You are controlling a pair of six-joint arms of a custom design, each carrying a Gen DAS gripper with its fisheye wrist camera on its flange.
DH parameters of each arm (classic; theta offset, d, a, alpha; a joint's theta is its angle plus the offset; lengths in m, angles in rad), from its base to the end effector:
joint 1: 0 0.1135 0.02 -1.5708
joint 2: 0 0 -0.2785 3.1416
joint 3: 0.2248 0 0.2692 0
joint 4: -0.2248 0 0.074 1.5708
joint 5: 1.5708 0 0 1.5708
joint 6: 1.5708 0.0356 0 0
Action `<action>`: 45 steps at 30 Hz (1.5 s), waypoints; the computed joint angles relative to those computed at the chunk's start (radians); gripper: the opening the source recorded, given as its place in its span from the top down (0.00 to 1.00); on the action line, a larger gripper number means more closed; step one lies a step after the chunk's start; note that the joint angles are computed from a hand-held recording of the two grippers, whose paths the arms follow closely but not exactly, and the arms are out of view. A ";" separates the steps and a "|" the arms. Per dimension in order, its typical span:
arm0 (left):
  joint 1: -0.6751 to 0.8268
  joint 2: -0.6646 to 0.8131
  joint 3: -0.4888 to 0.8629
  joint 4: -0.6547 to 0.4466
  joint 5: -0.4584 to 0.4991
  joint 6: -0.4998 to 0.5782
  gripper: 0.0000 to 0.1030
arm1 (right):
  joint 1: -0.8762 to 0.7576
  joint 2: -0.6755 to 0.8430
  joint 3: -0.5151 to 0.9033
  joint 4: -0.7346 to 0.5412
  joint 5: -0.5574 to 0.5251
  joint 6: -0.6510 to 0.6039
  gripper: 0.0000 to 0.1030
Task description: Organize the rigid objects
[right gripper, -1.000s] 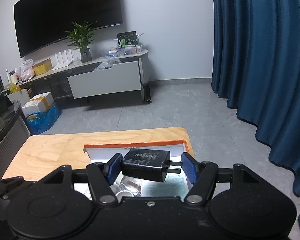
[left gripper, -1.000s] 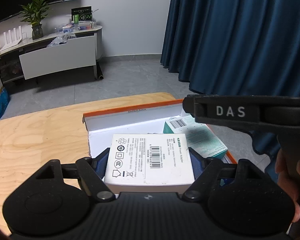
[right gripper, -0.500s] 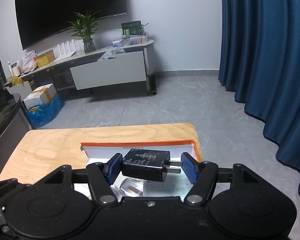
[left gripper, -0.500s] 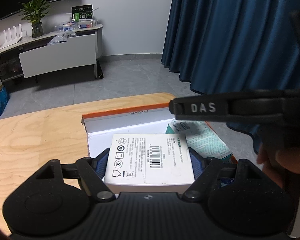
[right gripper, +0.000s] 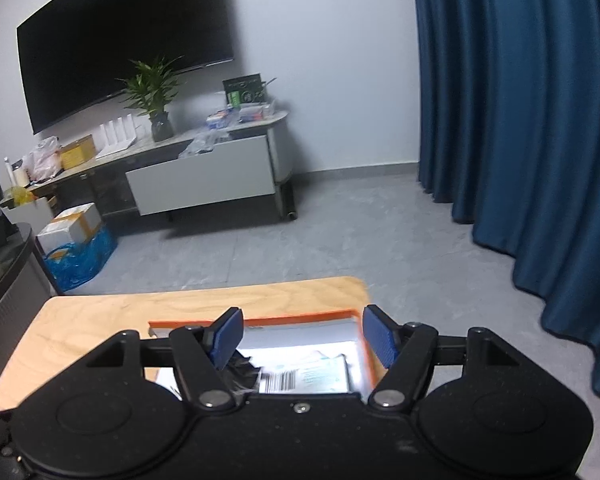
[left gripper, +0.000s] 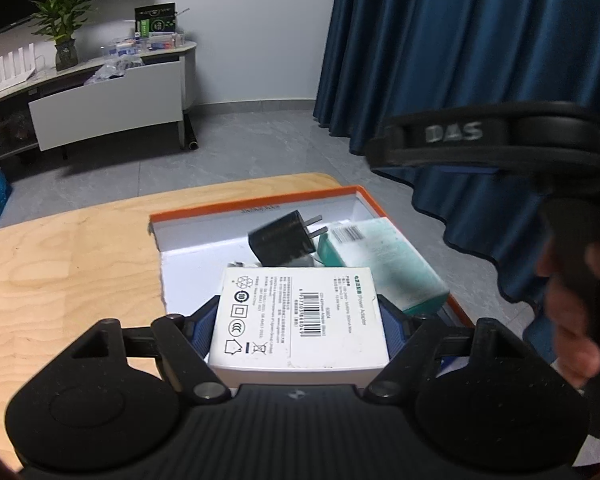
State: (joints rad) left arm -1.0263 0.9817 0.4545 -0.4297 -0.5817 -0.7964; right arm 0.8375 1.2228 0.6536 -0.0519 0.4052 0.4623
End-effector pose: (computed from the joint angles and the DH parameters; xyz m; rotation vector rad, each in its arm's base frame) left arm 0.1110 -0.1456 0.1801 0.0474 2.3273 -0.1555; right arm 0.1879 0.1876 0.2223 -0.1771 2.1443 0.3157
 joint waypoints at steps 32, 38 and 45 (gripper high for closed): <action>-0.440 0.142 0.162 -0.578 -0.154 -0.745 0.00 | 0.451 -0.413 -0.149 -0.523 0.340 0.399 0.17; -0.546 0.220 0.213 -0.710 -0.143 -0.954 0.00 | 0.620 -0.436 -0.150 -0.693 0.427 0.598 0.17; -0.646 0.309 0.249 -0.773 -0.106 -1.110 0.00 | 0.760 -0.411 -0.148 -0.835 0.466 0.796 0.16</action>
